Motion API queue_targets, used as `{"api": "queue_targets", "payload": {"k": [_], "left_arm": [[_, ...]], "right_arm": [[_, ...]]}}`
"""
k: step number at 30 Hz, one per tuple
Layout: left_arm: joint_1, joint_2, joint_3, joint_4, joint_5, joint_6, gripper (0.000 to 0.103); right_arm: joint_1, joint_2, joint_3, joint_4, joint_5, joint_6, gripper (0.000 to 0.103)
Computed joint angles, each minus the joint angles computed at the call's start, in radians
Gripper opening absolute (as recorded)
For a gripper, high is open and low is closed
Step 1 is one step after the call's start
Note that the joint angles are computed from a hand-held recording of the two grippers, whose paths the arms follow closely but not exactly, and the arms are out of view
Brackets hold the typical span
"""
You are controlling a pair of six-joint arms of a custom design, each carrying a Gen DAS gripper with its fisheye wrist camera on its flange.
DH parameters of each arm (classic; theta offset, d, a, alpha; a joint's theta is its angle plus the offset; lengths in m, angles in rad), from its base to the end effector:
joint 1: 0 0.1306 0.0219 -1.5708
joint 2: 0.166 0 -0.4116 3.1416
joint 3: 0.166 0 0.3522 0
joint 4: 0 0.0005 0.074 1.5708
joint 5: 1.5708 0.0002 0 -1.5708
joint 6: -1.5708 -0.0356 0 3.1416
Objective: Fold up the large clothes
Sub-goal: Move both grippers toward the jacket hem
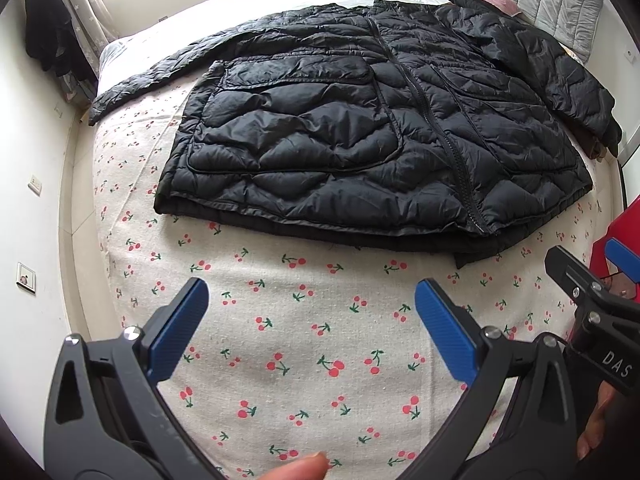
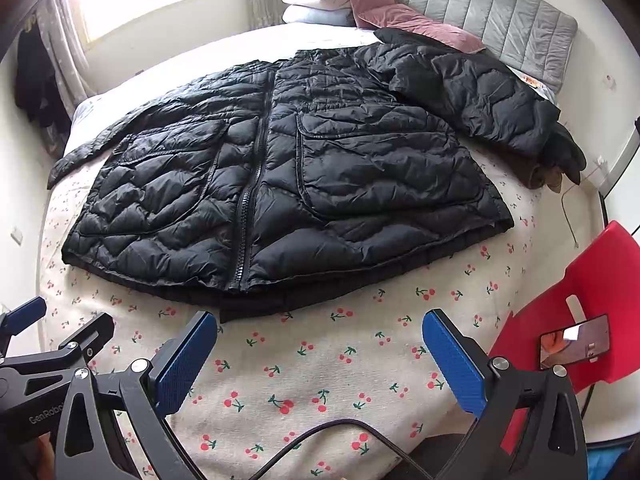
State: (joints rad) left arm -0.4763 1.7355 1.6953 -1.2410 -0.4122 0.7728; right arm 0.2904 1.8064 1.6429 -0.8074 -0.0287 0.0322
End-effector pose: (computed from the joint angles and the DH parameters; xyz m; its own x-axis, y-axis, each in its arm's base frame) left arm 0.4842 -0.2343 0.4035 -0.8321 -0.2905 -0.4725 -0.3666 0.9273 0.0755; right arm 0.5671 0.1700 0.3616 -0.7807 -0.2669 -0.5650 -0.3270 0.9450 0.0055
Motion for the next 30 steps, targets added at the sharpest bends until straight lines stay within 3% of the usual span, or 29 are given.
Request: {"api": "queue_targets", "payload": {"k": [30], "left_arm": [[0.015,0.065,0.081,-0.055,0.01,-0.012,0.103]], "right_arm": [[-0.027,0.045,0.061,-0.014,-0.042,-0.008,0.103]]}}
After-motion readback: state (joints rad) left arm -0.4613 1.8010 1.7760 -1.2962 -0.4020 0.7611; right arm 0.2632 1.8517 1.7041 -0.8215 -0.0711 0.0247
